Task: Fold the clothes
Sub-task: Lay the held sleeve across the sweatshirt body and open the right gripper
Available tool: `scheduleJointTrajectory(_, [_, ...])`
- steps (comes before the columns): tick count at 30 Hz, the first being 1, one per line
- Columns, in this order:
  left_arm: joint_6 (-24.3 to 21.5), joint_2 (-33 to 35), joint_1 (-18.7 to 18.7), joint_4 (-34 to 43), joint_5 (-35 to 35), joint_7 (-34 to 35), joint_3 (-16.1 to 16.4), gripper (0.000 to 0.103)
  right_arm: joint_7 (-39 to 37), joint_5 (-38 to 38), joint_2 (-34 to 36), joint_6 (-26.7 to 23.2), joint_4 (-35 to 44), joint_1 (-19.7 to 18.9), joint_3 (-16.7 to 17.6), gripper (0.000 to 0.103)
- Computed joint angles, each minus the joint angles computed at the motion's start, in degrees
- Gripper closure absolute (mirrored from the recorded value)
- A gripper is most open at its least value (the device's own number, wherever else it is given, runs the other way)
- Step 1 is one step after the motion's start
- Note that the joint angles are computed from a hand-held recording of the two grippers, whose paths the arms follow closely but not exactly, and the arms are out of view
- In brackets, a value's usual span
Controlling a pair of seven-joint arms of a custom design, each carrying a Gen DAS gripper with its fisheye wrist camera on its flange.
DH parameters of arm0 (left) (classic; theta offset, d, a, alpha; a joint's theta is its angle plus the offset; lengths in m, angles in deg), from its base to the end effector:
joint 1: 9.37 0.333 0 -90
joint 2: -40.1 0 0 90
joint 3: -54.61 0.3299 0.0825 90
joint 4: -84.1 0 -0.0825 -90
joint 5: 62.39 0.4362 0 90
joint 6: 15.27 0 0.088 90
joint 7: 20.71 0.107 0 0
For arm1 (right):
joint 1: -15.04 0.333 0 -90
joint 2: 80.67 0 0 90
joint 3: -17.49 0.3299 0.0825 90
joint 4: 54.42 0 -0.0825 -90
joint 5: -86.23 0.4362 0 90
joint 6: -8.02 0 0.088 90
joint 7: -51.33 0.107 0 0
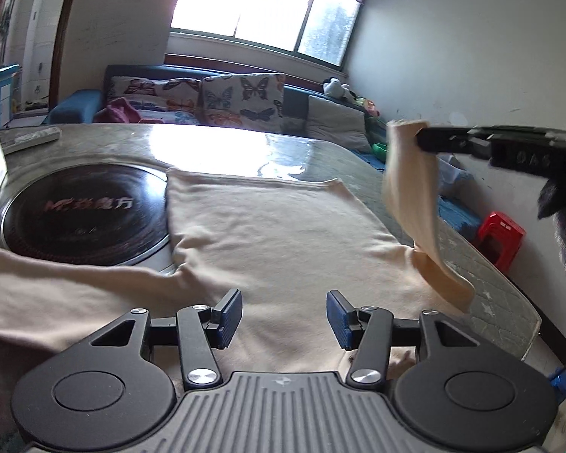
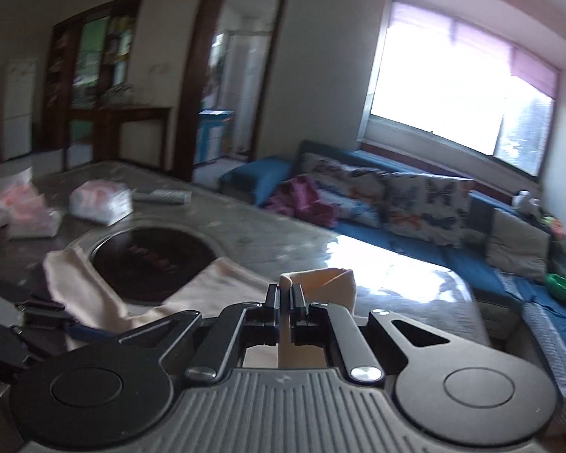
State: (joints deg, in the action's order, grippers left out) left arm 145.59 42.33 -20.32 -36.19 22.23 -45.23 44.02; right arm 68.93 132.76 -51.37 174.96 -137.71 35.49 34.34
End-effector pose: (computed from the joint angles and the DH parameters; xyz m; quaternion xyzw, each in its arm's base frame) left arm 0.5588 -0.2712 0.4292 -0.7134 0.5088 -0.3878 0.2861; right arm 0.6887 0.4044 0.4871 -0.8340 0.2033 -0.2223 0.4623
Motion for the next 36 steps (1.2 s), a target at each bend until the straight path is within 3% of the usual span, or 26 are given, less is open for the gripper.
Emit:
scheduleJointTrajectory(6, [-0.6,-1.2,0.0,-2.1,-1.0,-1.2,-0.4,0.05,4.1,-7.0,2.2,-7.3,0.7,3.9,-2.8,0.099])
scheduleJointTrajectory(10, [-0.7,-1.1,0.0,-2.0,-2.1,0.0,-0.5,0.05,3.5,-8.0,1.6,-10.7,-0.9,3.6,-2.5,0.095])
scheduleJointTrajectory(17, [-0.6,0.4,-0.3,-0.1,-3.3,2.5,-0.4,0.05,1.6,-5.3,-2.2,-10.3,-5.1,1.2,-3.1,0.083])
scheduleJointTrajectory(23, [-1.4,2.9,-0.8,2.2,-7.0,6.7,0.3,0.05,9.5,-8.7,-4.6,-6.4,-10.1,1.3,-7.9,0.081])
scheduleJointTrajectory(27, [-1.7,4.1,-1.2,3.2,-9.1,8.8,0.8,0.052,13.1,-10.5,-6.2,-3.0,-14.1,0.5,-9.1,0.074])
scheduleJointTrajectory(28, [-2.0,4.3,-1.3,3.4,-9.6,9.6,0.9,0.054,13.7,-10.8,-6.6,-2.6,-15.0,0.1,-9.2,0.074])
scheduleJointTrajectory(33, [-3.8,5.3,-2.0,4.9,-13.6,15.4,1.0,0.095,13.8,-9.2,-8.2,-2.9,-18.1,-2.7,-8.0,0.069])
scheduleJointTrajectory(36, [-3.9,4.9,-2.2,5.8,-13.6,16.3,1.4,0.098,12.3,-7.6,-8.3,-3.2,-19.0,-3.5,-6.9,0.069])
